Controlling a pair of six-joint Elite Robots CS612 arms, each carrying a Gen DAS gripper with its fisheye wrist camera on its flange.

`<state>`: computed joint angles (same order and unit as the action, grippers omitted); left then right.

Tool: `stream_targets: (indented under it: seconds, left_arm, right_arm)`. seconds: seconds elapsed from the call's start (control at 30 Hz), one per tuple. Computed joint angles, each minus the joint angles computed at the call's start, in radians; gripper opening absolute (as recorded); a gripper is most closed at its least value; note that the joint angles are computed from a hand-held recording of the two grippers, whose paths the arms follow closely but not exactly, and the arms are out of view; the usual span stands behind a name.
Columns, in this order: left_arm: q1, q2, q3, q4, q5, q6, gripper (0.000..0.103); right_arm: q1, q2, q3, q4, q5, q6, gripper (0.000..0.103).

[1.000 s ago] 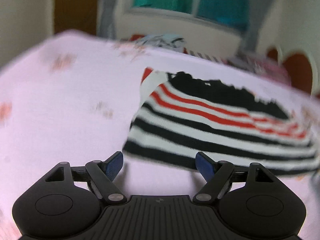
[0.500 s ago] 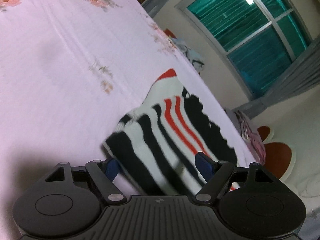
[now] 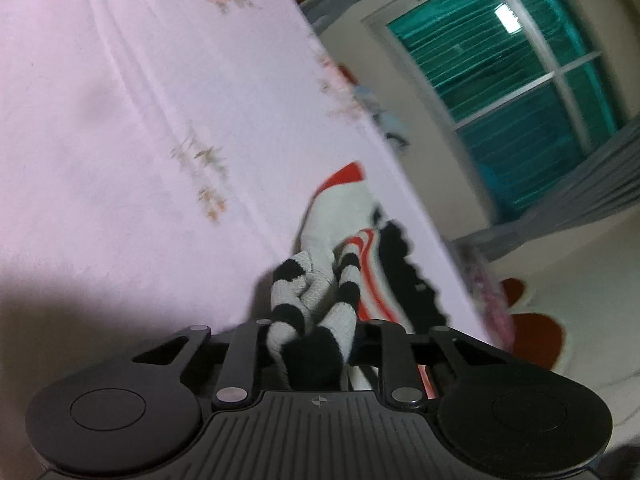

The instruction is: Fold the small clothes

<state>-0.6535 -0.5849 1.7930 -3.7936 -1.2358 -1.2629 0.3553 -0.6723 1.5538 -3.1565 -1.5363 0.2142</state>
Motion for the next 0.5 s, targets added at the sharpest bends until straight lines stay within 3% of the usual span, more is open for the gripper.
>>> stream_targets:
  seconds: [0.17, 0.33, 0.37, 0.5]
  left_arm:
    - [0.008, -0.015, -0.007, 0.095, -0.025, -0.002, 0.021]
    - [-0.022, -0.054, -0.017, 0.114, 0.046, 0.139, 0.02]
    - [-0.03, -0.063, -0.023, 0.123, 0.055, 0.174, 0.02]
    - [-0.059, -0.092, -0.066, 0.144, 0.028, 0.31, 0.02]
  right_arm:
    - [0.002, 0.007, -0.004, 0.016, -0.01, 0.0, 0.0]
    - [-0.021, -0.01, 0.03, -0.031, 0.048, 0.018, 0.001]
    - [-0.028, -0.015, 0.043, -0.062, 0.055, 0.03, 0.006]
    - [-0.077, -0.049, 0.123, -0.192, 0.098, 0.104, 0.006]
